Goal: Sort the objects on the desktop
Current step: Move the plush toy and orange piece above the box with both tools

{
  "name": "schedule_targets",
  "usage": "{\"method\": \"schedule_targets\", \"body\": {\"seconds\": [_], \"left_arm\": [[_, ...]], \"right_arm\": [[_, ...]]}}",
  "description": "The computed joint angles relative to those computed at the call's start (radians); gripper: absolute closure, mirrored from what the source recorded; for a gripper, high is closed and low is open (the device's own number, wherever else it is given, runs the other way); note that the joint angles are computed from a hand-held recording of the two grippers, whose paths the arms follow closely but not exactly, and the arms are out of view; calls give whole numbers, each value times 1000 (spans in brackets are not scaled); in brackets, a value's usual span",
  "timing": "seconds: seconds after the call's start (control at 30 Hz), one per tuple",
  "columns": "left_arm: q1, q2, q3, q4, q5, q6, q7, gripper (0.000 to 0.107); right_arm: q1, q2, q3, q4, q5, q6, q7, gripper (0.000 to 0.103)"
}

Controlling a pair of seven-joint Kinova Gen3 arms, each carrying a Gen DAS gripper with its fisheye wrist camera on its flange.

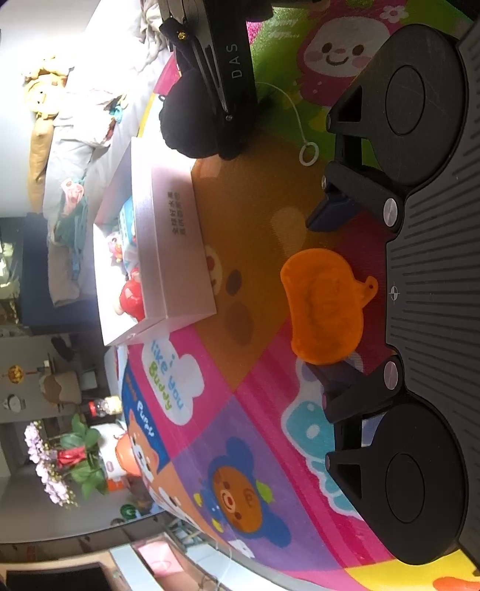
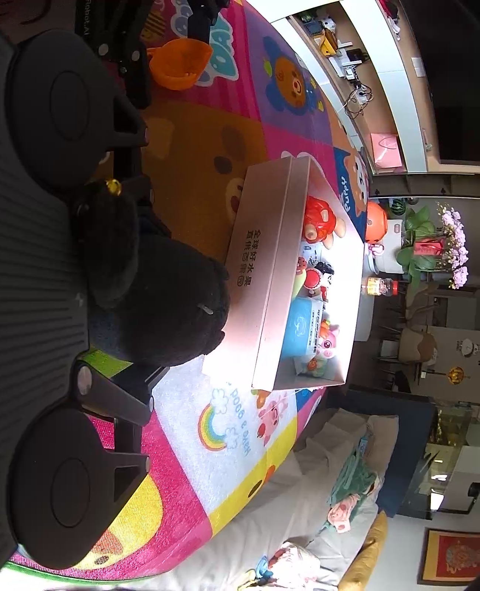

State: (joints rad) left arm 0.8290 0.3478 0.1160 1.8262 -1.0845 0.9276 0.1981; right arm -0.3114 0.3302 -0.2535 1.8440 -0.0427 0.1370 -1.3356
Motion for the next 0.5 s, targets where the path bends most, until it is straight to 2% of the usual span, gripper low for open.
{"method": "schedule_targets", "body": {"seconds": [0.2,0.5], "left_arm": [[-3,2,0,-5,1,0,-4,44],[8,7,0,-11,1,14,-10,44]], "right_arm": [[-15,3,14,5,3,-11,-11,34],[-10,-2,8,16,3,-3,-16,37]]}}
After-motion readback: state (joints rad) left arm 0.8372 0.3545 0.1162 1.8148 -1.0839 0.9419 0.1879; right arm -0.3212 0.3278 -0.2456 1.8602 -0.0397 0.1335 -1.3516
